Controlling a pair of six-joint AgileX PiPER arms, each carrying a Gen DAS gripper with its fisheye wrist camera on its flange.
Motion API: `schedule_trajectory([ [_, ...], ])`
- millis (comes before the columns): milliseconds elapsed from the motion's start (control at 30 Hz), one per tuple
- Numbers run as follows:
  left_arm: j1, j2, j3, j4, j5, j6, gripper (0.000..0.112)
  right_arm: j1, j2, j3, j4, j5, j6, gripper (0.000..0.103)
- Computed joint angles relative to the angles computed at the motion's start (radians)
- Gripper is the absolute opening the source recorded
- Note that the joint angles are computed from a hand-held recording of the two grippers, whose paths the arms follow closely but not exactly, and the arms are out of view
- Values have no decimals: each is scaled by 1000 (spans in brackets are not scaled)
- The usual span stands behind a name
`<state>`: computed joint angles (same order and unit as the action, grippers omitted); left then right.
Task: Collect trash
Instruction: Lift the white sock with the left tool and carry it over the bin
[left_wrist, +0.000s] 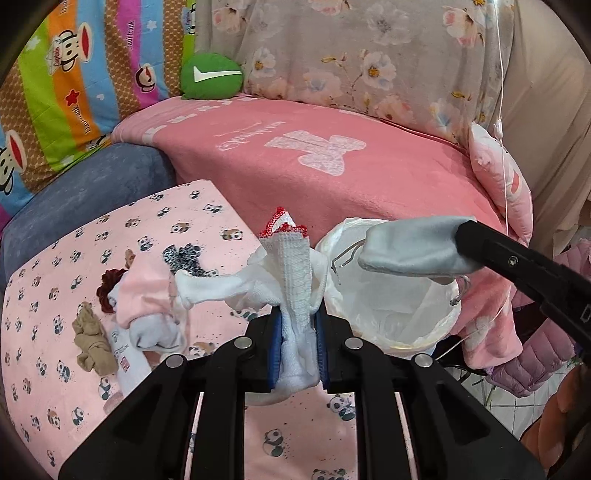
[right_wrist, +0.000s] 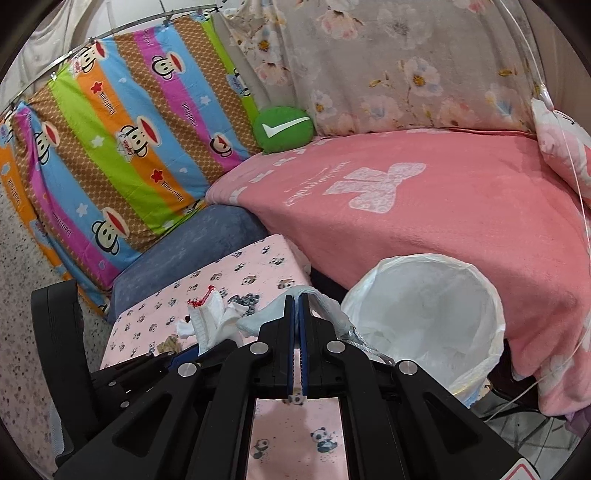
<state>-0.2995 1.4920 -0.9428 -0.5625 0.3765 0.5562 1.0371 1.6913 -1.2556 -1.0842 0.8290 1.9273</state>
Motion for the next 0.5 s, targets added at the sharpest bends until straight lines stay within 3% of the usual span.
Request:
schedule_trajectory([
  [500,-218,159,-160,231,-33,-279,15,-128,-164,291,-50,-49,162,4],
])
